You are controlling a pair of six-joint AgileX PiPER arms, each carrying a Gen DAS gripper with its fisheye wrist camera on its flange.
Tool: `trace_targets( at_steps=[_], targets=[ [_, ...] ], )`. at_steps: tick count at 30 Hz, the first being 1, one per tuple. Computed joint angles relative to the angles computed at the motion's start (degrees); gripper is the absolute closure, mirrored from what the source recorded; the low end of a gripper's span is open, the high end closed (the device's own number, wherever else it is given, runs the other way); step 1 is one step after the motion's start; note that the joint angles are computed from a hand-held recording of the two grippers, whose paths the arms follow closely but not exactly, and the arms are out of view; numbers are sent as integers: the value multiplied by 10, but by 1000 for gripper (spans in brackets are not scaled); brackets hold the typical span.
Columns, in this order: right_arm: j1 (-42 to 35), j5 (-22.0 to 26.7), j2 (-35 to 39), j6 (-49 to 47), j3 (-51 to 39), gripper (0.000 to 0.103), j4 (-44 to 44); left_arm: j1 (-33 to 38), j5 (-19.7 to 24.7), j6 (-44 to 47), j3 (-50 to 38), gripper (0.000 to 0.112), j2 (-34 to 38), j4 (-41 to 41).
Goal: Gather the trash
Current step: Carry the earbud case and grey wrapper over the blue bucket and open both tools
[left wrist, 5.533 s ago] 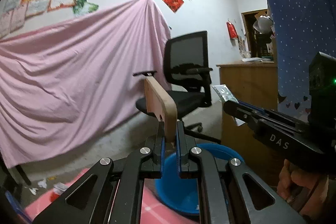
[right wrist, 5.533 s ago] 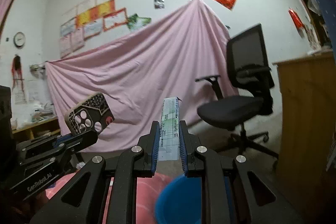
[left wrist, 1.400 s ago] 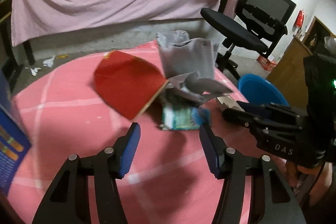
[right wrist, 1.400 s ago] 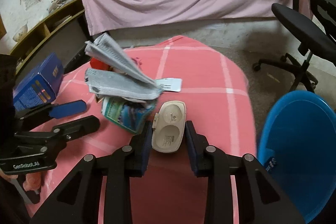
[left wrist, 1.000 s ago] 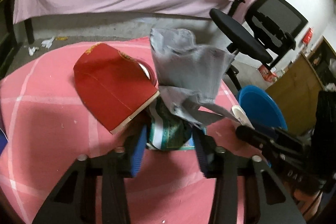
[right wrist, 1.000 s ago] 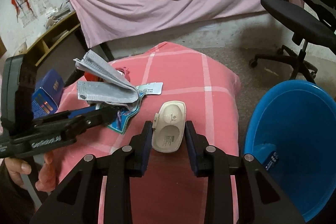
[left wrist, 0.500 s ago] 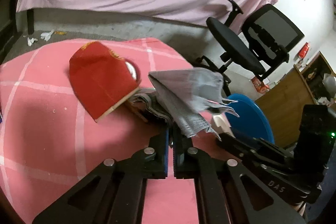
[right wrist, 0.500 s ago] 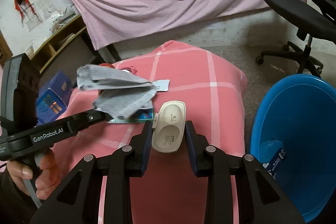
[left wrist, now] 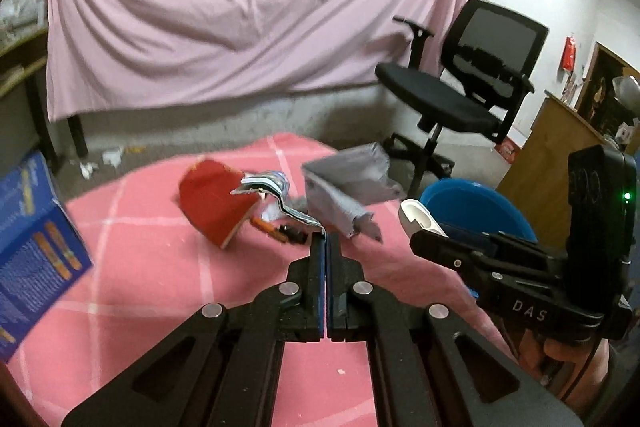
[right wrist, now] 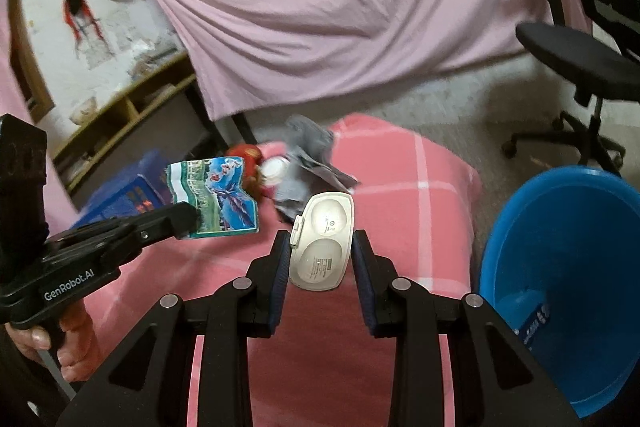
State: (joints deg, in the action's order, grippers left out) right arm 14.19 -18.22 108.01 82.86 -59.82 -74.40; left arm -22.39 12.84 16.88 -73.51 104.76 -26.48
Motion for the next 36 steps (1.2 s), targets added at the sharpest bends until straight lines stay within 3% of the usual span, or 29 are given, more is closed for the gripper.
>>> trace_targets(
  at_steps=[5,9,14,19,23,27,32,36],
  targets=[
    [6,-56,-61,-286,79,75,267,-37,-124,-6,90,112,-64,32],
    [8,-165,-103,-507,156,75,478,-77,-228,24,145,112,-97,20],
    [14,-258,-154,-639,227,75,624,-124,-346,12,186,112,-112,75],
    [12,-332,-197,-711,284,75,724,-165,-398,34,174,112,-95,93],
    [-10,-370,-219,-744,314,75,773,-197,-414,57,148,112,-70,92],
    [-43,-368,-227,-735,327,75,784,-231,-400,82,89,112,-25,76],
    [-93,-342,-228,-714,335,75,772,-242,-340,71,-2,112,34,87],
    [-133,-263,-210,-670,307,75,741,-245,-255,65,-88,112,83,76]
  ],
)
